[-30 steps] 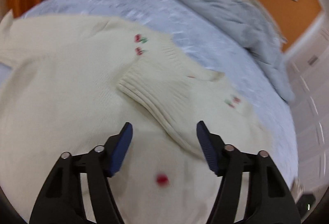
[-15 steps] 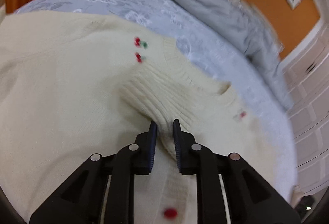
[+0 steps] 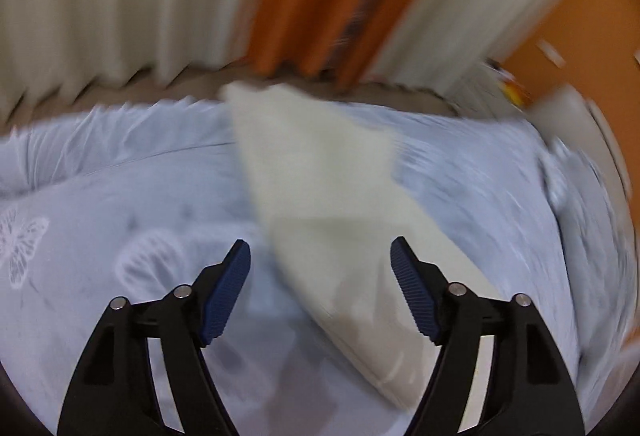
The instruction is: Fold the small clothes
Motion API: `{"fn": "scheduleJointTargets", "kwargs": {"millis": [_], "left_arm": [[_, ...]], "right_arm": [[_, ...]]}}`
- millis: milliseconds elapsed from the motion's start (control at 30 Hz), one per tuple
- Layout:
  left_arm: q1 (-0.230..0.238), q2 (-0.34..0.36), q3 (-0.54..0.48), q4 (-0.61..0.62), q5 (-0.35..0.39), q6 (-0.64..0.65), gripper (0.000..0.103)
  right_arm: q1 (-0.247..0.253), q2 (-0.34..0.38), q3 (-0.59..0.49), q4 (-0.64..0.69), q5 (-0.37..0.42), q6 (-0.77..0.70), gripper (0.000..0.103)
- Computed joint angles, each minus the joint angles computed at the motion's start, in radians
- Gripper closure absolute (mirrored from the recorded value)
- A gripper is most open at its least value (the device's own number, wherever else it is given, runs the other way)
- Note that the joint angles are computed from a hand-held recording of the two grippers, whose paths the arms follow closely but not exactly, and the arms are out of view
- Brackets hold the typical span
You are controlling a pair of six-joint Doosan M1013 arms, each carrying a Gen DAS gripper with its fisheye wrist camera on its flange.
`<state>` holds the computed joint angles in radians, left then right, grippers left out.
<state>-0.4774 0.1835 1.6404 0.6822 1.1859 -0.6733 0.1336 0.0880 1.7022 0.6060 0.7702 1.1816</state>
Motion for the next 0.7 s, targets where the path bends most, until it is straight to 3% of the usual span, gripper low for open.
{"fn": "scheduleJointTargets", "kwargs": {"millis": [33, 100, 133, 167, 300, 400, 500, 600, 633, 667, 700], "left_arm": [[0.016, -0.013, 0.028, -0.021, -0.039, -0.040, 0.049], [0.017, -0.010, 0.029, 0.004, -0.014, -0.048, 0.072], [0.027, -0.014, 0.033, -0.007, -0.050, -0.018, 0.094], [0.038, -0.016, 0.030, -0.014, -0.076, 0.002, 0.095], [0.006, -0.017, -0.026, 0.110, -0.051, 0.025, 0.096], [-0.066, 0.018, -0.148, 0.273, -0.043, 0.206, 0.096], [-0.149, 0.083, -0.293, 0.357, -0.149, 0.427, 0.095], [-0.195, 0.174, -0.426, 0.197, -0.274, 0.643, 0.084], [-0.208, 0.211, -0.463, 0.098, -0.292, 0.713, 0.065], [-0.219, 0.234, -0.479, 0.028, -0.294, 0.748, 0.053], [-0.229, 0.253, -0.488, -0.029, -0.294, 0.769, 0.053]], "right_arm": [[0.006, -0.001, 0.002, -0.010, 0.017, 0.019, 0.052], [0.013, -0.001, 0.006, -0.011, 0.053, 0.041, 0.052], [0.018, -0.003, 0.008, -0.014, 0.062, 0.048, 0.052], [0.022, -0.005, 0.009, -0.018, 0.066, 0.050, 0.052], [0.037, -0.013, 0.010, -0.021, 0.065, 0.039, 0.050], [0.039, -0.006, 0.001, -0.014, 0.061, 0.034, 0.050], [0.040, -0.005, -0.003, -0.018, 0.052, 0.052, 0.049], [0.039, -0.001, -0.005, -0.039, 0.046, 0.086, 0.048], [0.037, -0.001, -0.005, -0.047, 0.045, 0.095, 0.048], [0.034, -0.002, -0.006, -0.059, 0.040, 0.097, 0.048], [0.033, -0.003, -0.009, -0.075, 0.036, 0.102, 0.048]]}}
